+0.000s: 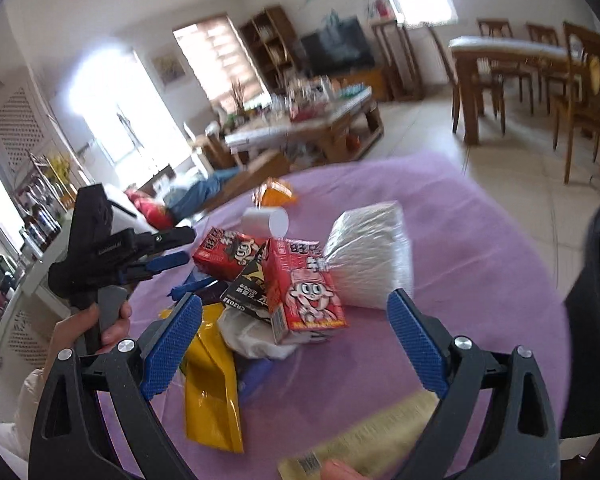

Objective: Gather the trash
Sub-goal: 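Grasp the red Wangzai milk box with the right tool while the left tool grasps a small red carton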

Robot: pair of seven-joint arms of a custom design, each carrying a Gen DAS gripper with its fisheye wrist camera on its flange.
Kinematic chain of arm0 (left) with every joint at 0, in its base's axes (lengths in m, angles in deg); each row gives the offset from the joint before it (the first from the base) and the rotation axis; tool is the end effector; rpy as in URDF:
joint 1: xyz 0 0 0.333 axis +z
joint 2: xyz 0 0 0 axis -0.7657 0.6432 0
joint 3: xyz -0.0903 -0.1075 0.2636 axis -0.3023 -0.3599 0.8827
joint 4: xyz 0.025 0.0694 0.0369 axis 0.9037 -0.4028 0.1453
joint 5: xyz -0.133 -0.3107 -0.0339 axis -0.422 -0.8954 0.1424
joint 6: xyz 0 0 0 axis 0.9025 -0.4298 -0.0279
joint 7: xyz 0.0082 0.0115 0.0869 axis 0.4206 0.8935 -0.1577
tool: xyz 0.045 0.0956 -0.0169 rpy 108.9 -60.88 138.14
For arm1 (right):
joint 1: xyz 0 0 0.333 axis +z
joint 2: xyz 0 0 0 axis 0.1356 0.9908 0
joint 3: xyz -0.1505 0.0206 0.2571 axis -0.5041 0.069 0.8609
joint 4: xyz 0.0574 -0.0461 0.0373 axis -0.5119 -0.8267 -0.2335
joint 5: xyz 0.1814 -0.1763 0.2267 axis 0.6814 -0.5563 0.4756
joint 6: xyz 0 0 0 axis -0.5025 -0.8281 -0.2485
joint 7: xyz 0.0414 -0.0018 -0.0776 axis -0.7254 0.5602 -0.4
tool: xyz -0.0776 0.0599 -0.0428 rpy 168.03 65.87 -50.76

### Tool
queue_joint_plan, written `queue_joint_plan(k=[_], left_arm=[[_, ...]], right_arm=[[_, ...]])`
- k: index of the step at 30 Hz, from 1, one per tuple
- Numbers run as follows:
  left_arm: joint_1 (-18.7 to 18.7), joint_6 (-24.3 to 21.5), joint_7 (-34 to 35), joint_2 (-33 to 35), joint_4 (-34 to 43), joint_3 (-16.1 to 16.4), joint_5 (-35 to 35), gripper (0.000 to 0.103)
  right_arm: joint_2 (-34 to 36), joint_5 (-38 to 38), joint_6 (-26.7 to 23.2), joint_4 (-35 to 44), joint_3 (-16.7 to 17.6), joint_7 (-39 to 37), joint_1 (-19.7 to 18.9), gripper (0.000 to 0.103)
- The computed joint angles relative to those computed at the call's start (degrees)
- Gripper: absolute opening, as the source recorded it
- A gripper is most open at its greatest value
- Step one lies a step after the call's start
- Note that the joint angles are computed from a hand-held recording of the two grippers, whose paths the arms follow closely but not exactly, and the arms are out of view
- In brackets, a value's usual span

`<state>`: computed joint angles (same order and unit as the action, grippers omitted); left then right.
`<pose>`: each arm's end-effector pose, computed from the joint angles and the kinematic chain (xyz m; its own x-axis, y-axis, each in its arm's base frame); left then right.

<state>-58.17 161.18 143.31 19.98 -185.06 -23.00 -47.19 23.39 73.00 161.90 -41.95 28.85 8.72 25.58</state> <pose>0.4825 -0.0742 0.4872 -0.0079 -0.8423 0.5389 -0.7856 -0.3282 -0.5245 0.4677 0.1247 0.4647 0.4358 -0.8068 -0.3989 -0.7151 -0.0412 -0.6978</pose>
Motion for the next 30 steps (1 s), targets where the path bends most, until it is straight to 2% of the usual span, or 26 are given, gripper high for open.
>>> queue_joint_plan(k=[2, 4, 8, 10, 12, 13, 15, 20, 26, 27, 28, 30], left_arm=[[0.5, -4.9, 3.1, 3.4, 3.7, 1.3, -2.6, 0.091], [1.3, -7.5, 6.1, 5.1, 4.7, 0.6, -5.6, 0.091], [3.2, -9.5, 7.7, 8.9, 8.2, -1.3, -6.3, 0.089], [4.0, -10.7, 8.3, 10.5, 10.0, -2.1, -6.1, 0.078], [4.5, -10.9, 8.0, 11.4, 10.8, -3.1, -5.7, 0.07], [4.5, -10.2, 8.1, 11.3, 10.4, -3.5, -5.4, 0.063], [4.2, -8.5, 9.7, 10.7, 9.5, -4.5, -6.7, 0.058], [2.5, -3.1, 12.5, 7.1, 5.9, -5.1, -9.9, 0.047], [-0.8, 2.9, 15.5, 1.3, 0.9, -4.3, -15.2, 0.042], [-1.2, 3.2, 17.0, 0.4, 0.1, -3.6, -16.7, 0.04], [-1.9, 4.2, 18.7, -0.9, -0.8, -3.4, -18.9, 0.031], [-3.0, 6.6, 21.5, -3.6, -2.5, -3.0, -21.8, 0.031]], right_arm=[[3.1, -6.3, -0.5, 2.6, 0.7, 7.1, -0.3, 0.092], [6.1, -9.3, -3.7, 5.2, 0.8, 11.5, -0.8, 0.09], [9.4, -13.1, -5.5, 7.7, 1.6, 17.4, -2.1, 0.083], [10.5, -12.8, -7.4, 8.5, 2.0, 18.0, -2.9, 0.08], [11.7, -13.9, -7.7, 9.2, 2.5, 19.1, -3.3, 0.072], [11.8, -14.1, -7.2, 9.0, 2.8, 19.2, -3.4, 0.069], [11.8, -12.8, -7.0, 8.8, 3.3, 17.9, -3.8, 0.059], [10.9, -9.8, -8.2, 7.6, 3.7, 13.9, -4.1, 0.049], [6.8, 1.0, -7.6, 4.2, 2.8, 4.5, -3.7, 0.049], [5.7, 3.0, -7.4, 3.4, 2.5, 2.4, -3.5, 0.049], [4.5, 4.7, -7.1, 2.6, 2.2, 0.6, -3.3, 0.049], [3.0, 8.1, -6.3, 1.7, 1.8, -2.9, -2.8, 0.049]])
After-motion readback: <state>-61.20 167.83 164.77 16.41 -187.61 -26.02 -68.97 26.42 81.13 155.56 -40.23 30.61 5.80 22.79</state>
